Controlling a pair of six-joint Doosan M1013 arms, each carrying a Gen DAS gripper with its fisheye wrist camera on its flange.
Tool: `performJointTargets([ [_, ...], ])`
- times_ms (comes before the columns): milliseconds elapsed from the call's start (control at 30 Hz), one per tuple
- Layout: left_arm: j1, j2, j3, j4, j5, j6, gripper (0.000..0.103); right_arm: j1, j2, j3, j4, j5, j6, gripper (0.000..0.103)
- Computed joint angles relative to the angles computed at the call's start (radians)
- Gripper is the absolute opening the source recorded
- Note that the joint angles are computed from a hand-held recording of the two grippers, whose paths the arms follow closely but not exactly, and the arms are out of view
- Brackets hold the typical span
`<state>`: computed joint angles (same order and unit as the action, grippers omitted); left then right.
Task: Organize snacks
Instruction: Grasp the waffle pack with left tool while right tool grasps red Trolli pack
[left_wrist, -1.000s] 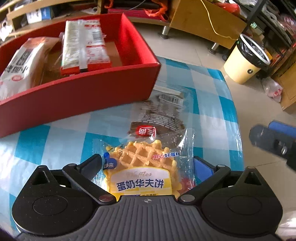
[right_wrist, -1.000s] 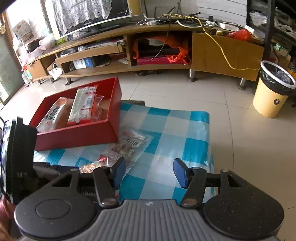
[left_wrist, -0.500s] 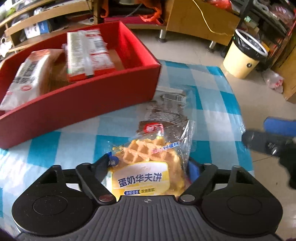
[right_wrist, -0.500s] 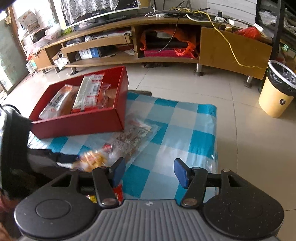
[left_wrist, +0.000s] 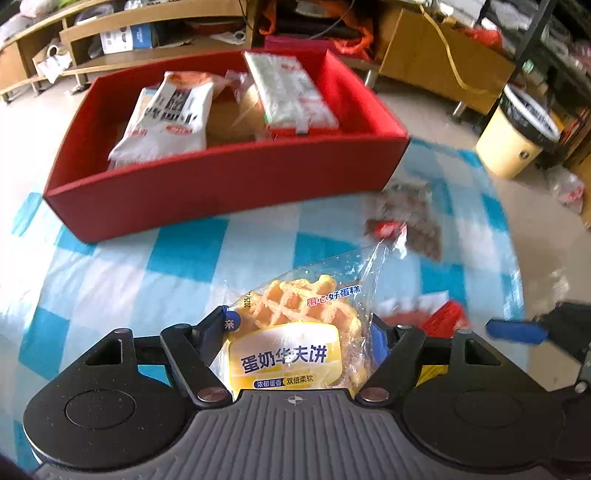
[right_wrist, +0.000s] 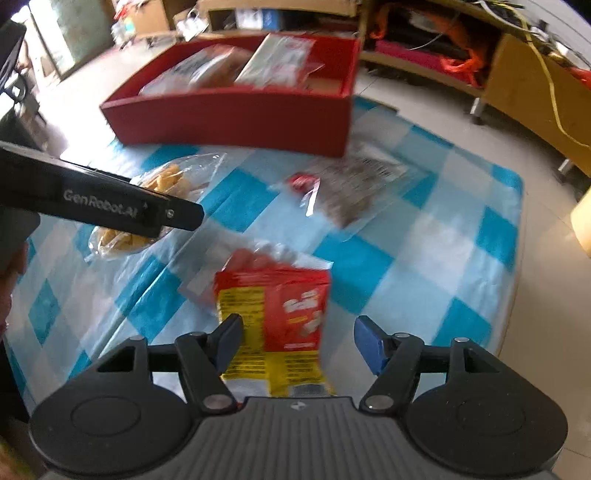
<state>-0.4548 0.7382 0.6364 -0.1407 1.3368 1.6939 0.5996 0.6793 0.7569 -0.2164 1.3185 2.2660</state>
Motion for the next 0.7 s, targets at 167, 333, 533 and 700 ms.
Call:
performJointTargets([
  [167,-0.005,-0.023,0.057,0.045,-0.04,0.048,0.087,0.002,0.009,-0.017,-0.006,0.002,-0.009,0.075],
  [333,0.005,-0.017,0.05,0.039,-0.031,0.042,0.097,-0.003,0.005,-0.011,0.033,-0.021,-0.026,0.077],
  [533,0.01,-0.014,0.05,0.036,-0.029,0.019,0.103,0.002,0.043,-0.055,0.041,0.057,-0.062,0.077],
  [700,-0.005,-0.016,0.076,0.105,-0.042,0.045,0.103,0.004,0.039,-0.043,0.025,0.049,-0.019,0.079],
])
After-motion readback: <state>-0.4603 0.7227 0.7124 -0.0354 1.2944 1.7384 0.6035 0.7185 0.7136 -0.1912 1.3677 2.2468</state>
